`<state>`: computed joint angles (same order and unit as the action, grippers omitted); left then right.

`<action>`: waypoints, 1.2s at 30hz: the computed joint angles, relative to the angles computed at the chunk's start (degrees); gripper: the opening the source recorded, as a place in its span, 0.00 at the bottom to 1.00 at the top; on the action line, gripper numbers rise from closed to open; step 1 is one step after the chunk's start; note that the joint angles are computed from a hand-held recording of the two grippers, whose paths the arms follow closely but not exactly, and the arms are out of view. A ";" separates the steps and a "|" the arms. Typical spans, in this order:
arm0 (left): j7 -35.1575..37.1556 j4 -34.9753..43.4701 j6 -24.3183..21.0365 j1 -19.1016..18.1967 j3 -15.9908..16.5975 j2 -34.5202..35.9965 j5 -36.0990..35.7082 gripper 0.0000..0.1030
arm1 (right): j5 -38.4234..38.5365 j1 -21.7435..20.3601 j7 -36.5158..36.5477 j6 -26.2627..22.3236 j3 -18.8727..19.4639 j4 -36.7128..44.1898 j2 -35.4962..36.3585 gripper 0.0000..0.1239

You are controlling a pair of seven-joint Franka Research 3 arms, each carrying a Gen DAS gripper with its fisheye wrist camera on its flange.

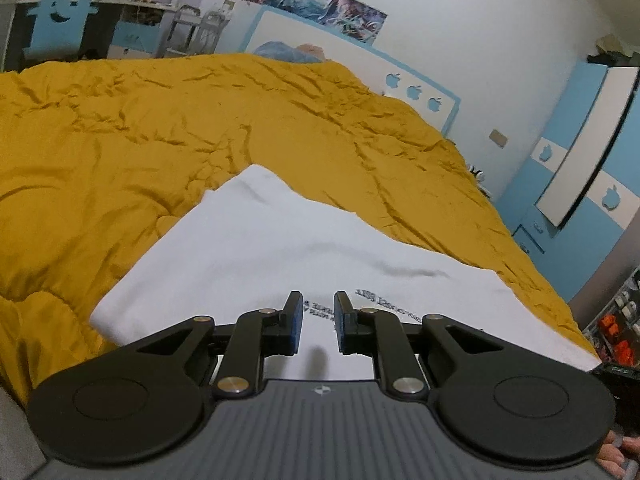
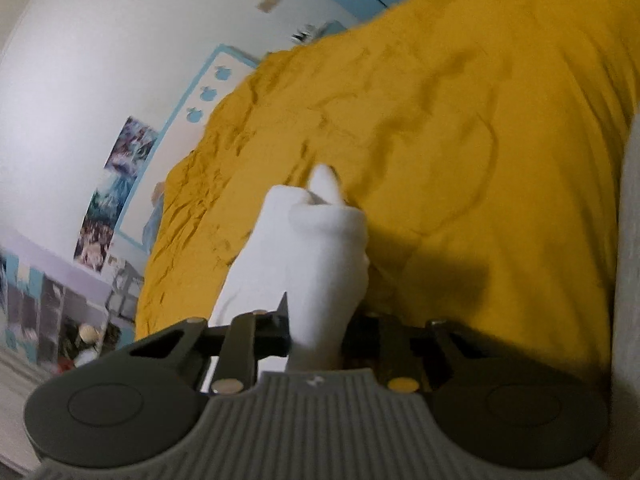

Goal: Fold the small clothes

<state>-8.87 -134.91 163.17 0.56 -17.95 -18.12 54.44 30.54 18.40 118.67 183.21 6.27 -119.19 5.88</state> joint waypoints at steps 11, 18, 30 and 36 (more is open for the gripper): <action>1.87 -2.37 -4.55 -1.95 2.65 -3.04 -5.83 0.17 | -50.80 19.93 40.58 -2.31 -24.97 3.97 -1.05 0.11; -0.43 -3.69 -14.08 1.70 -0.30 -7.51 -5.45 0.17 | -64.01 19.85 44.76 -6.12 -22.44 13.63 2.28 0.11; -4.72 -8.70 -17.71 4.61 1.17 -14.77 -7.79 0.17 | -75.90 22.25 18.13 -16.41 -9.25 36.75 15.82 0.10; -7.31 -11.15 -16.42 4.96 2.78 -17.05 -9.86 0.17 | -64.68 21.45 -7.34 -17.04 0.18 36.43 19.52 0.10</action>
